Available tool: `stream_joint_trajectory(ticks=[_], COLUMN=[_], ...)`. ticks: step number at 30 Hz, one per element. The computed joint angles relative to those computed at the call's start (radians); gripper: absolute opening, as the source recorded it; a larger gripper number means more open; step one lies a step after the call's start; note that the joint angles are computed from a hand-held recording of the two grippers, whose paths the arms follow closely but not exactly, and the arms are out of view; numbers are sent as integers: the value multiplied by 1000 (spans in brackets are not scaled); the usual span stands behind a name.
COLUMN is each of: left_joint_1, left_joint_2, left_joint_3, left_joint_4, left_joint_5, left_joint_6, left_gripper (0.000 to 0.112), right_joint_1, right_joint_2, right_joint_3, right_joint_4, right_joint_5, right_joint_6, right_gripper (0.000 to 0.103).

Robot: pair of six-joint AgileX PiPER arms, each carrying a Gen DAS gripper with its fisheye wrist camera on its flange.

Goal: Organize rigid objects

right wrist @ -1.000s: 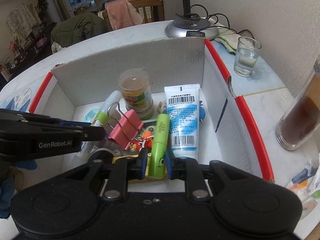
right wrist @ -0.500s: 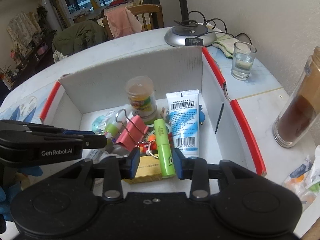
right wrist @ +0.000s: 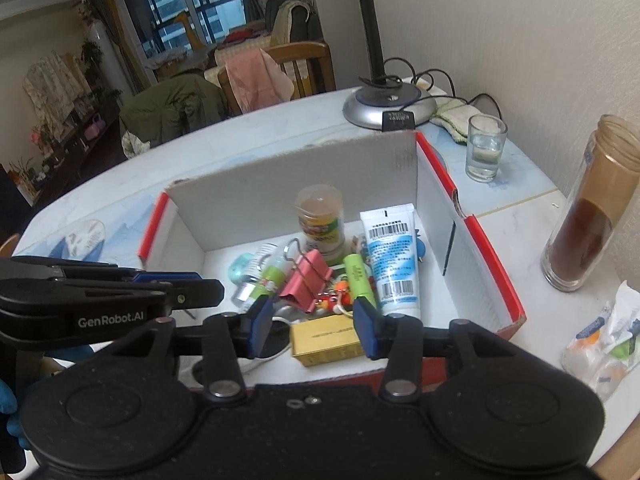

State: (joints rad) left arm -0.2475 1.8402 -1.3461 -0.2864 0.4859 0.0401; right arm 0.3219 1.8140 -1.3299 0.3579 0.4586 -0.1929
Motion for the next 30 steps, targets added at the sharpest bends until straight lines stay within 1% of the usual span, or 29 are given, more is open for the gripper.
stream_joint_trajectory(ticks=[3,6,10,12,15,19,22,28,29,30], left_joint_1=[2,13,42,54,72,89,105,139,145,149], left_joint_2=[-53,-99,-152,-180,-215,-266,-301,-370,-381,-388], left_joint_3=[46,89,138,164,194,237,264,310,317,323], left_joint_4=[10,2,-56,-73,-100,-102,-116,-183,-191,-197], left_joint_5=[-15,-26,-23,-27,-30,-37,-36,-11,-9,-9], left_joint_6=[15,40,111,138,181,213,245,345,360,371], left_gripper=[18,18,18,18,18,18,18,19,22,33], right_joint_1=[20,43,81,92,122,157,195,266,280,290], right_joint_2=[-43,-84,-125,-145,-176,-212,-241,-287,-294,-301], right_joint_3=[44,80,110,126,155,189,212,250,254,261], right_joint_4=[-16,-49,-175,-180,-255,-309,-435,-706,-762,-803], right_joint_5=[-33,-62,-88,-100,-123,-151,-170,-175,-170,-168], right_joint_6=[27,75,216,232,316,399,538,832,893,940], right_gripper=[50,52,59,61,64,69,74,81,83,84])
